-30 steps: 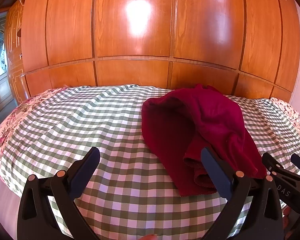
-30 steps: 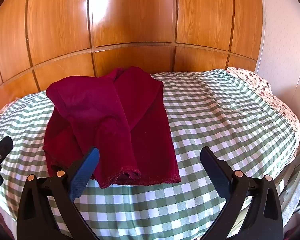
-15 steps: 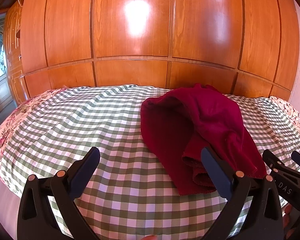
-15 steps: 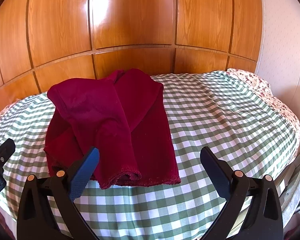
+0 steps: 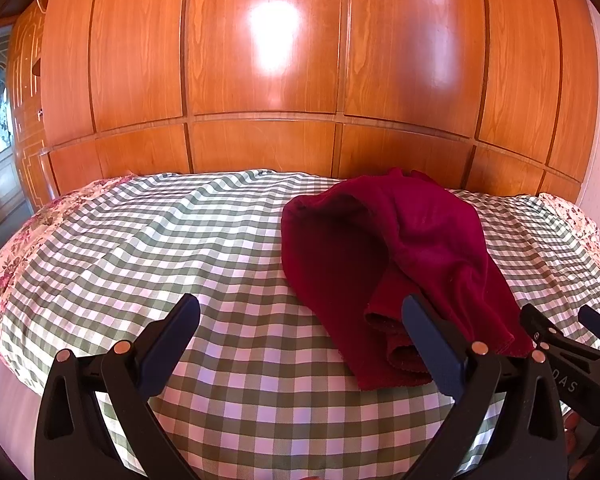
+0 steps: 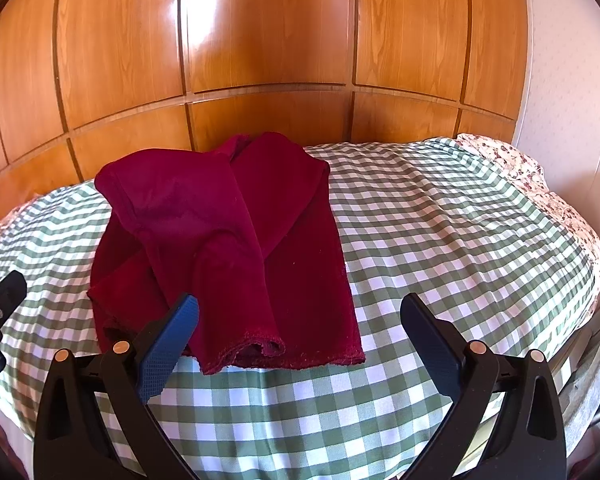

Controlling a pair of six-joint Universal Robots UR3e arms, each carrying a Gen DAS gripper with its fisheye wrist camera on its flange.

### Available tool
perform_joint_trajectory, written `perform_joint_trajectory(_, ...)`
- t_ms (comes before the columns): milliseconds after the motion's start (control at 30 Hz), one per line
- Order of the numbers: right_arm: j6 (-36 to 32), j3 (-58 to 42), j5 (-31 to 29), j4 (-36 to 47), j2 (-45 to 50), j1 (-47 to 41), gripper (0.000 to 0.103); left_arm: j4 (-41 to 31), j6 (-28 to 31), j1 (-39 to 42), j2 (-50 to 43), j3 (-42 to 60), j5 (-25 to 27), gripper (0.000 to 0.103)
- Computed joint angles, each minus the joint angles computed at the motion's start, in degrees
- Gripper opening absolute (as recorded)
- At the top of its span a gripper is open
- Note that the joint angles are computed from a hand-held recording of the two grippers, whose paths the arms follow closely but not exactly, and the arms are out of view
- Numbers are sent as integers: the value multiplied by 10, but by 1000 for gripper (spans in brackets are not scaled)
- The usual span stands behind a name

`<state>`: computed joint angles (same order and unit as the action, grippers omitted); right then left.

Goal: Fold small clothes

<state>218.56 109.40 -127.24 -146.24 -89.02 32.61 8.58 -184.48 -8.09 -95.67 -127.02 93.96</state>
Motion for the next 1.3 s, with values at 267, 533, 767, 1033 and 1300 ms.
perform_joint_trajectory(267, 2, 5, 5, -5, 0, -3, 100, 2, 3, -1, -2, 1, -1, 100)
perform_joint_trajectory(533, -1, 21, 21, -14, -6, -15, 100, -3, 7, -2, -11, 6, -3, 100)
perform_joint_trajectory(767, -3, 35, 41, -19, -13, -29, 100, -10, 10, -8, -24, 13, -2, 100)
perform_joint_trajectory(1033, -13, 60, 71, -29, -27, -60, 100, -16, 23, -14, -41, 24, -11, 100)
perform_joint_trajectory(1300, -57, 138, 171, -41, -97, -174, 100, -57, 99, -25, -70, 66, -101, 88)
